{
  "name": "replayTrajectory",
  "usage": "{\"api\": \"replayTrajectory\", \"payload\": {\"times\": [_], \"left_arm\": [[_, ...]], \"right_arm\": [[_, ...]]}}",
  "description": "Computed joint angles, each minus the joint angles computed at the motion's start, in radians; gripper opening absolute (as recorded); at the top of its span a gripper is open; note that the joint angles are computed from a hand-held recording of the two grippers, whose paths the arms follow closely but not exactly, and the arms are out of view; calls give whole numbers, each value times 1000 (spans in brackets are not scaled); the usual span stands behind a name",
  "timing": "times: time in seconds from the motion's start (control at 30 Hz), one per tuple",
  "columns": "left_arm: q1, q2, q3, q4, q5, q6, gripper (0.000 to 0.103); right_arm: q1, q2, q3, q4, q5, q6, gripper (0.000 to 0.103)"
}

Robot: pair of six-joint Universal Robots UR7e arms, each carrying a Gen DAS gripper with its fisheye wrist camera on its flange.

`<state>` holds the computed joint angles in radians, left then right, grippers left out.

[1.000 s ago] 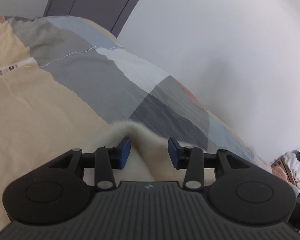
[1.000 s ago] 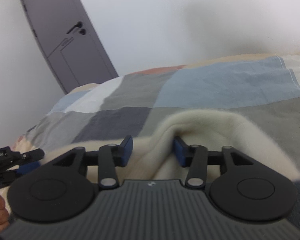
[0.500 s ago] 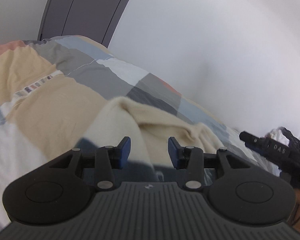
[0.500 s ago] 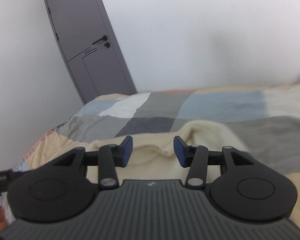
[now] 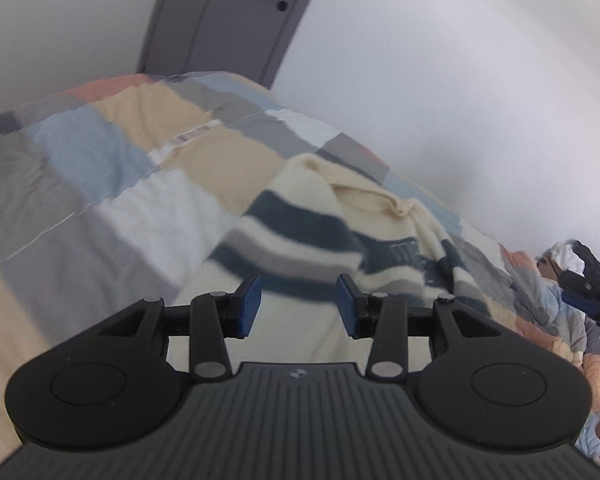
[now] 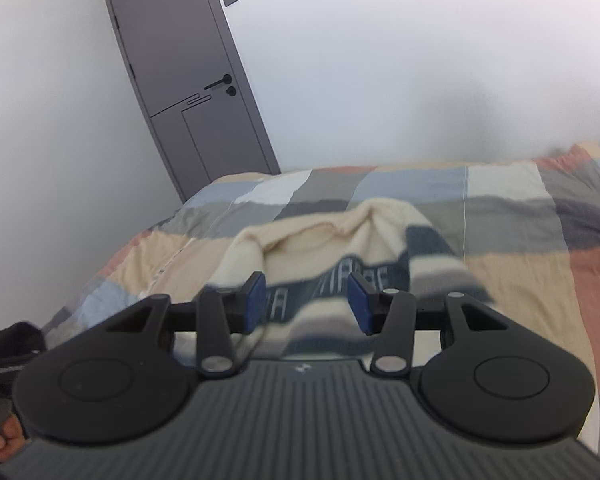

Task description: Fold large clothes

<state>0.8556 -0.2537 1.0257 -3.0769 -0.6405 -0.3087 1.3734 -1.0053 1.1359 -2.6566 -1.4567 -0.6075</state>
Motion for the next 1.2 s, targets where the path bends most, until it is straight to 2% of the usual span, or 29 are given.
{"api": "replayTrajectory", "payload": {"times": [0.07,0.1,0.17,0.3,0.37,0.43,0.5,0.53,0.57,0.7,0.8,0.87,0.93,0.97,1.1,1.2], "left_arm": [[-6,-47,107,-5,26,-84,47],[-8,-59,140,19,60,-122,47],[-8,-74,190,52,108,-182,50],[21,-101,242,115,92,-332,53],[42,-100,228,158,79,-380,54],[60,-92,201,203,92,-430,61],[81,-91,179,211,80,-447,61],[91,-88,166,219,79,-450,61],[99,-82,148,234,76,-452,61],[136,-66,97,296,-2,-459,61],[143,-42,51,357,-2,-465,60],[147,-32,28,378,-4,-461,50],[144,-23,6,405,13,-444,17],[140,-21,-8,436,26,-433,12],[133,-34,-51,488,66,-404,7],[131,-33,-124,497,129,-315,7]], "right_arm": [[-16,-57,86,-11,11,11,49],[-24,-78,123,-19,12,21,49],[-34,-109,182,-19,-15,42,49],[-43,-137,253,10,-47,-4,49],[-48,-131,261,14,-61,1,49],[-51,-114,245,37,-79,8,49],[-53,-102,245,32,-93,0,62],[-55,-94,245,13,-98,0,74],[-57,-88,244,1,-107,1,81],[-71,-63,206,44,-100,26,79],[-71,-39,190,37,-133,25,79],[-70,-23,174,47,-159,37,79],[-69,-11,163,60,-178,43,79],[-68,-7,158,70,-186,41,79],[-68,6,138,107,-192,54,79],[-68,17,106,175,-175,83,80]]}}
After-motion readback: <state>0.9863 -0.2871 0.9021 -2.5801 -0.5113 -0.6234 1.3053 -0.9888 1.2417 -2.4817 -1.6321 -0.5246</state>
